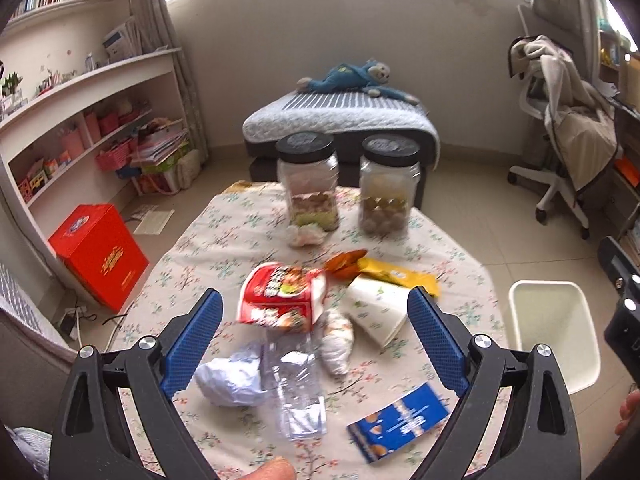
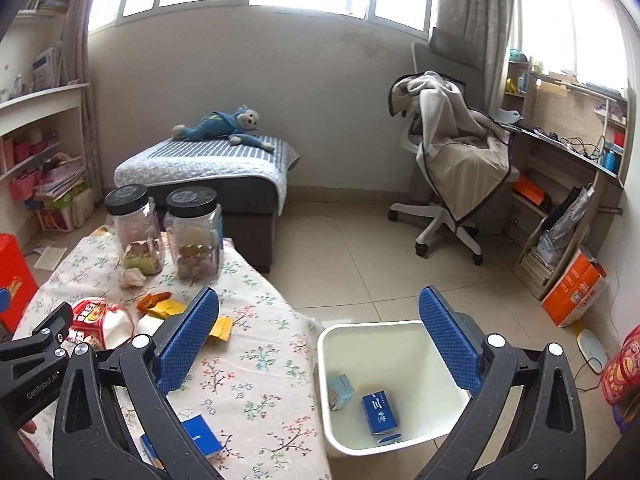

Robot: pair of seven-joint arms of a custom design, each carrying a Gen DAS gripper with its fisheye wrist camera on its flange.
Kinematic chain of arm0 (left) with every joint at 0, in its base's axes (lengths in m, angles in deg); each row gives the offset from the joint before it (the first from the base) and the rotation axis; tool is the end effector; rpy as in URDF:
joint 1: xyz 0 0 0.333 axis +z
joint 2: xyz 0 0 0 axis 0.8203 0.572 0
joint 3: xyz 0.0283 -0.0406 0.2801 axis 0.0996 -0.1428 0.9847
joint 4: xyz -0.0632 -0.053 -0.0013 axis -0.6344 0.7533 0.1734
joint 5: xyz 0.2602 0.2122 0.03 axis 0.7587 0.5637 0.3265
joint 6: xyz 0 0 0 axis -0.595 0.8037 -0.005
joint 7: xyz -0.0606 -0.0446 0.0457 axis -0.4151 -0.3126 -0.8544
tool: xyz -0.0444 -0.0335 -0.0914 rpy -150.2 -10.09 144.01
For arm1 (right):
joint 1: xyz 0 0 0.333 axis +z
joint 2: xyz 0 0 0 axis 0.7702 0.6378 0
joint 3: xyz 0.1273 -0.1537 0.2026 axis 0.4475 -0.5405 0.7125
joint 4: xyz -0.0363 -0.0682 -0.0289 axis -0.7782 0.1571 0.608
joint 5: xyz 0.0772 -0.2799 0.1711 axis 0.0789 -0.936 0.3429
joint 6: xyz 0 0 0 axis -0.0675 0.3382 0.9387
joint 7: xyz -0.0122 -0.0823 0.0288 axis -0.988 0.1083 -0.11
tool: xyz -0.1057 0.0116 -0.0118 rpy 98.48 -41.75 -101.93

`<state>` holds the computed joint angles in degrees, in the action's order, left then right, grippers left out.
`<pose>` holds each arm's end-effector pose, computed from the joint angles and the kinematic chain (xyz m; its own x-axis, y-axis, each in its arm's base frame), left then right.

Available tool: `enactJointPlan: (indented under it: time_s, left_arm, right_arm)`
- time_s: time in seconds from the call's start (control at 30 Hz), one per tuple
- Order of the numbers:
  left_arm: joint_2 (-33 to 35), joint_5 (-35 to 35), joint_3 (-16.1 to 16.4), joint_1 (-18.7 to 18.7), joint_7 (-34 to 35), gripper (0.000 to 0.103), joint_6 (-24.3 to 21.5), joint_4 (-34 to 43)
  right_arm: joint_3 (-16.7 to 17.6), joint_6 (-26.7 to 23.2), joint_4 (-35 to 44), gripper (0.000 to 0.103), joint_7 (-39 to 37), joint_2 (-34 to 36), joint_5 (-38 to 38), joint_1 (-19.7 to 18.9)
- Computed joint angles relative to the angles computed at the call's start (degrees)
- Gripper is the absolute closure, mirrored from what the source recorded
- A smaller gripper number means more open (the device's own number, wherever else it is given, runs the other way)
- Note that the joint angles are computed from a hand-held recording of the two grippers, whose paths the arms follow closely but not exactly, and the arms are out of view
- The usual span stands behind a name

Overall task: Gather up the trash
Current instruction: 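Grasp the crumpled blue paper with the left tool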

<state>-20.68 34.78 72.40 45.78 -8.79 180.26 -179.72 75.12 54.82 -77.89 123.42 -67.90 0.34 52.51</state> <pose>0.4623 -0.1963 0.6465 -0.0663 -0.9937 -0.0905 -0.6651 0.1117 -0.7384 0.4116 0.1391 0.6675 -0.3744 -0.9160 0.1439 -0.5012 0.0694 -0.8626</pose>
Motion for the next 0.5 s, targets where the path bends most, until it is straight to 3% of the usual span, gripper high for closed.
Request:
enactJointPlan:
  time_s: [0.23, 0.37, 0.5]
  left_arm:
    - [3.37, -9.07, 4.49, 2.82, 8.51, 0.012, -10.65, 1.36]
    - [5.73, -24.43, 7.53, 5.2, 10.83, 0.012, -15.55, 1.83]
    - [9.22, -33.43, 7.85, 7.51, 10.21, 0.013, -19.73, 3.09]
  right_arm:
    - [-0.53, -0.91, 5.19, 0.007, -6.37, 7.28, 6.3, 5.4]
    - [-3.36, 0.07, 7.9, 0.007, -10.54, 11.52, 14.76, 9.04]
    - [-6.25, 0.74, 9.92, 0.007, -15.6, 15.54, 27.13, 11.9]
